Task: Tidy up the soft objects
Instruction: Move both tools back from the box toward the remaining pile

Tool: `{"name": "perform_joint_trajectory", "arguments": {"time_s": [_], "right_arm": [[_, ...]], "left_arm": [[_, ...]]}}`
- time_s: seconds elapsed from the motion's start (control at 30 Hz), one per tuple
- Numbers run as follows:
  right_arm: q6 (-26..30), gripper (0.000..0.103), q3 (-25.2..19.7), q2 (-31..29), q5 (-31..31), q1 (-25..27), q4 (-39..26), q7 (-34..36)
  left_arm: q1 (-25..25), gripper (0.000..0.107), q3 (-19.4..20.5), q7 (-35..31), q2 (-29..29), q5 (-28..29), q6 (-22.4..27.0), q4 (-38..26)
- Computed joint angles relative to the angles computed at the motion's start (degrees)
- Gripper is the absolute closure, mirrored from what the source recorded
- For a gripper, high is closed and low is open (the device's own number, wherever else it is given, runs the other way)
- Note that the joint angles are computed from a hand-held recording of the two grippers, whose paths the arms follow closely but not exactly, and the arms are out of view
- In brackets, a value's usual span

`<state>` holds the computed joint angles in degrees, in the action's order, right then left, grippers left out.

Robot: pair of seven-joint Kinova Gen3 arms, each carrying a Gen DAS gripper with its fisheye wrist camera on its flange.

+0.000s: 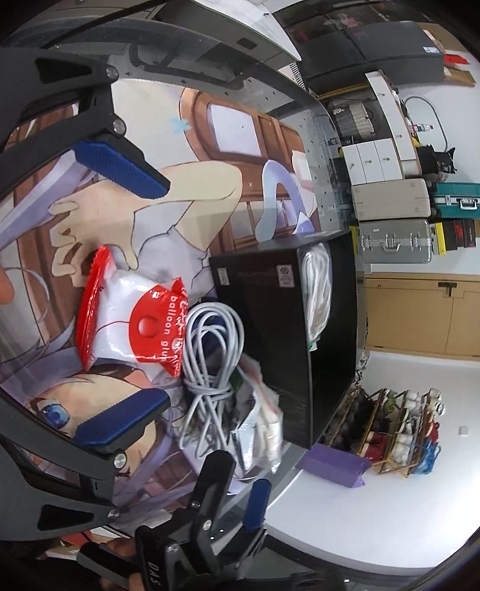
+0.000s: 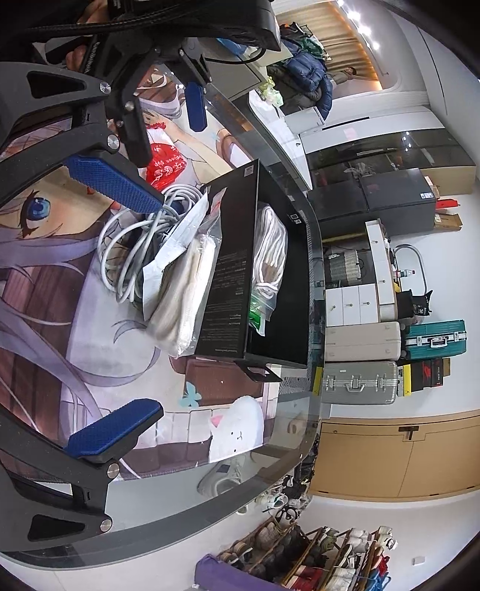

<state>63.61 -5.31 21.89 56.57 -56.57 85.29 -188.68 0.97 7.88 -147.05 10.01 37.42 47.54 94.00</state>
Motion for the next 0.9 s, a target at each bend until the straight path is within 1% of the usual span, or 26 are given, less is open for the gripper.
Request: {"name": "perform_joint_trajectory", "arguments": {"time_s": [0.1,0.23,0.33,0.4,0.53,0.7,0.77,0.9], "right_arm": [[-0.07,0.001,-0.06,0.26,-0.60,0.22,-0.28,0.23],[-0.70,0.001,0.16,0.76,-1.68,0.59,-1.31,0.29],[-1.02,0.001,0.46,1.59,-2.58,0.63,-2.64,1.14],[-1.67,0.001,0.54,2.19,-4.28,1.18,-3.77,2.12],[-1.78,0.001,1.25,3.98,-7.98,2.02,-7.19,5.53],[-3.80,0.001,2.85,4.70,-11.42,2.84,-8.62,5.88],[-3.87,0.001,3.42,5.23,-12.60,3.12,-9.50,6.09],[-2.18,0.001,4.31,6.80,-15.29,3.76,-12.08,7.37]], "left_arm": [[0.62,0.004,0.03,0.47,-0.14,-1.11,-0.84,0.34],[0.20,0.004,0.03,0.38,0.30,-0.66,-0.08,-0.15],[0.64,0.004,-0.21,2.02,0.68,-2.41,-0.82,-0.68],[-0.02,0.004,-0.12,1.64,0.89,-1.93,-0.23,-0.86],[0.12,0.004,-0.33,4.16,1.67,-3.82,0.70,-1.92],[-0.64,0.004,0.11,3.66,2.22,-3.46,2.10,-2.51],[-0.56,0.004,0.10,4.15,2.38,-3.74,2.30,-2.76],[-0.47,0.004,0.18,4.88,2.72,-4.40,3.04,-3.41]]}}
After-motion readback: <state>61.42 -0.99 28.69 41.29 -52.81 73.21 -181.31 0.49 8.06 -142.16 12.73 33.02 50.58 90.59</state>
